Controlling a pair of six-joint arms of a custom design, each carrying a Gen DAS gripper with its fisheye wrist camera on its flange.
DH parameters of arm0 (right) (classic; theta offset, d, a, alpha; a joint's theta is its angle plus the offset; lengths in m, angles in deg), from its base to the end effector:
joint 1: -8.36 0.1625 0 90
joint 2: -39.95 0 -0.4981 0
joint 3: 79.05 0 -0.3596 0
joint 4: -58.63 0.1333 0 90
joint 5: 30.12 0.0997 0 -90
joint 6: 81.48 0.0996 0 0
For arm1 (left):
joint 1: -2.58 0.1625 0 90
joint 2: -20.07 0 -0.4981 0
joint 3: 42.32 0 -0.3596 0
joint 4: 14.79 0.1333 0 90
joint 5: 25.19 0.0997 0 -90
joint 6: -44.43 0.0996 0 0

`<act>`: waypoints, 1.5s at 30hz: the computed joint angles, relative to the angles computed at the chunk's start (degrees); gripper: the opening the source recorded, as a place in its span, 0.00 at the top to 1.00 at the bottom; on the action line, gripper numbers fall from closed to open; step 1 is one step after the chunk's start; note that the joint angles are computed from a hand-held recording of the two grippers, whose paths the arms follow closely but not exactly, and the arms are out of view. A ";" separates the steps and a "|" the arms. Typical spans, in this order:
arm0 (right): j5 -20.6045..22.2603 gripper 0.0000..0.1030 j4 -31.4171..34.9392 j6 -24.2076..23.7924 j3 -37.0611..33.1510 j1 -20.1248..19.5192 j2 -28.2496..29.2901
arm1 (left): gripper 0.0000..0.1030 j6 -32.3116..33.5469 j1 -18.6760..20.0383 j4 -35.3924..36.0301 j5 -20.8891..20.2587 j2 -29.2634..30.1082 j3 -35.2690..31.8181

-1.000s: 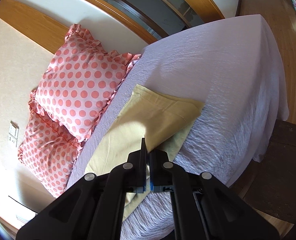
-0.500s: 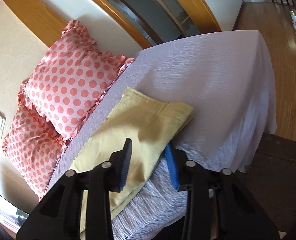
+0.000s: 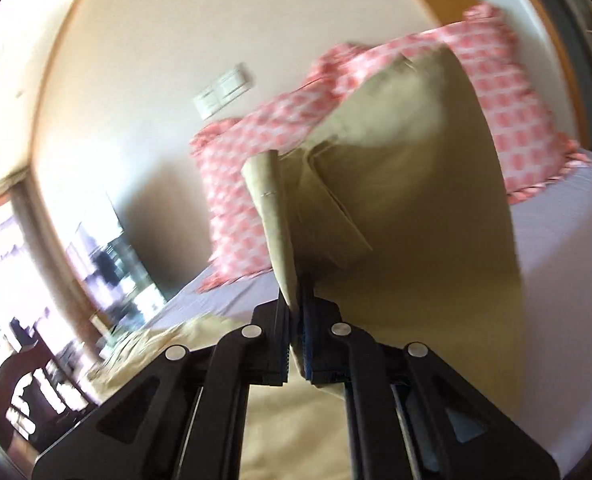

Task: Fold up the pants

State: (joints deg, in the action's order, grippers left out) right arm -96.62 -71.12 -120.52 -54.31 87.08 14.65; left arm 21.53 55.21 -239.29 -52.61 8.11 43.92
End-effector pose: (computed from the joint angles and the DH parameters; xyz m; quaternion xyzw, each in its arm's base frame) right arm -0.0152 -0.9606 0.3737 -0.2886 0.8754 -0.3866 0.0296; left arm -0.2329 -0.6703 -0.0167 -0.1654 0.7662 -0.5963 0.1733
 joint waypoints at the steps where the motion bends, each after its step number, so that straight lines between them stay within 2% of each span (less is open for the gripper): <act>1: 0.20 0.95 4.24 -4.22 1.96 0.93 -0.36 | 0.35 1.15 0.03 -0.90 -0.68 0.14 -0.30; 2: -1.18 0.95 7.63 -8.43 3.95 1.86 -0.64 | 0.33 2.08 0.08 -1.66 -1.35 0.20 -0.49; 3: -4.64 0.94 10.30 -12.92 6.02 2.97 -0.80 | 0.31 2.84 0.19 -2.27 -2.19 0.18 -0.58; 4: -9.13 0.93 10.78 -16.13 8.36 3.99 -0.95 | 0.30 3.13 0.31 -2.28 -2.83 0.07 -0.58; 6: -16.65 0.83 10.69 -20.51 12.78 5.30 -1.43 | 0.28 3.38 0.56 -1.63 -3.68 -0.16 -0.63; 8: -18.98 0.61 9.69 -21.87 16.13 5.35 -2.32 | 0.26 3.16 0.93 -1.28 -4.27 -0.37 -0.68; 9: -18.45 0.42 9.52 -21.82 17.35 5.12 -2.89 | 0.26 2.98 1.20 -1.25 -4.75 -0.50 -0.65; 10: -17.64 0.34 9.95 -21.55 17.66 4.86 -3.23 | 0.26 2.69 1.45 -1.08 -5.12 -0.60 -0.73; 14: -16.38 0.30 11.81 -19.05 16.22 4.25 -3.13 | 0.26 1.72 2.25 0.43 -5.60 -0.96 -1.51; 17: -15.95 0.30 14.22 -16.83 13.31 3.96 -2.07 | 0.26 1.15 2.74 1.55 -4.51 -1.50 -2.24; 21: -15.08 0.30 14.41 -15.76 13.41 3.86 -1.98 | 0.26 1.99 3.60 2.66 -2.06 -2.33 -3.55; 22: -14.95 0.30 14.41 -15.60 13.43 3.82 -2.02 | 0.26 -1.08 3.98 5.63 -1.15 -3.15 -3.04; 24: -14.44 0.30 14.38 -15.50 13.78 3.65 -2.37 | 0.27 -4.39 4.21 4.66 -2.63 -4.01 -1.11; 28: -13.39 0.28 14.75 -14.83 12.94 3.20 -2.24 | 0.26 -10.47 3.07 6.50 0.52 -3.98 1.05; 31: -13.01 0.28 15.93 -14.20 11.51 3.02 -1.62 | 0.27 -13.40 3.82 8.03 -0.95 -4.02 1.68; 34: -12.85 0.28 16.21 -14.31 11.35 2.98 -1.55 | 0.28 -12.32 4.59 7.95 -0.96 -4.37 0.30; 38: -11.85 0.27 15.69 -13.83 11.72 2.53 -1.91 | 0.28 -6.61 4.49 6.00 2.41 -5.18 -2.18; 41: -11.05 0.26 15.77 -12.59 10.85 2.08 -1.67 | 0.28 -7.47 5.33 8.69 5.07 -6.52 -2.93; 43: -10.65 0.26 15.88 -12.37 10.50 1.92 -1.65 | 0.34 -10.92 6.22 12.91 5.42 -7.93 -2.48; 45: -10.00 0.26 15.91 -12.43 10.50 1.74 -1.83 | 0.46 -12.96 7.00 16.90 6.36 -8.97 -2.61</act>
